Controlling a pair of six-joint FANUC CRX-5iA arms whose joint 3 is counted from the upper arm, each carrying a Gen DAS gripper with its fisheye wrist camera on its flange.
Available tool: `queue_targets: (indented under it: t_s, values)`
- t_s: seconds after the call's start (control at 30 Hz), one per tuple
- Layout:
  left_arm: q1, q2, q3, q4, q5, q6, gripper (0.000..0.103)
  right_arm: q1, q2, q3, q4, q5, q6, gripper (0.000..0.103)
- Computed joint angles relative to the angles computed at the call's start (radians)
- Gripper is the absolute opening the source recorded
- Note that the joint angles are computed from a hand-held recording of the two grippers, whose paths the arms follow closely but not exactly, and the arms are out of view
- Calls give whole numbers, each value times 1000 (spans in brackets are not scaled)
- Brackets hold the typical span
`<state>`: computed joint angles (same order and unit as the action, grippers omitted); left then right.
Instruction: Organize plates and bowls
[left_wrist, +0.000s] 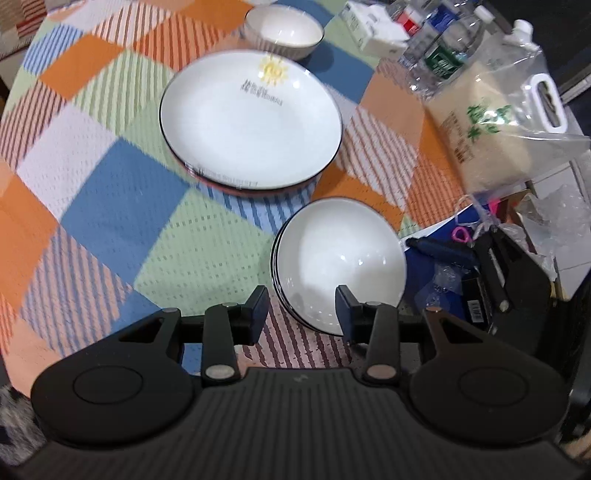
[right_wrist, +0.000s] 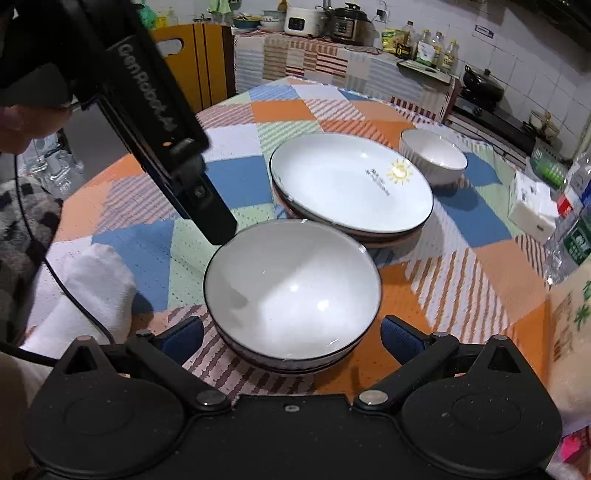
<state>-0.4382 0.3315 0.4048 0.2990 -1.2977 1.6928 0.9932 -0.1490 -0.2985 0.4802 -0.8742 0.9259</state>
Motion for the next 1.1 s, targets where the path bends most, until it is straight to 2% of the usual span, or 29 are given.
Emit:
queue_targets:
  t_s: [0.23,0.5,0.7,0.8,0.93,1.0,1.1]
  values:
    - [15,10,95,-15,-35,-48,40,-60,3,74,-23,0,44,103]
    - [46,103,304,-20,-115,-47,41,-157,54,236,-89,16,176,103]
    - [58,211,481,-19,-152,-32,43,-259,139,396,-246,25,319,103]
    - [61,269,561,-35,-134,-38,45,-323,187,469,-365,38,444,103]
    - [75,339,616,-11,-81,-40,47,-389,273,564,-451,18,566,103]
    - [76,383,658,-10,-70,-31,50,-404,315,591,-433,15,559,103]
    - [70,454,748,-48,-72,71,50,-443,383,649,-469,8,529,103]
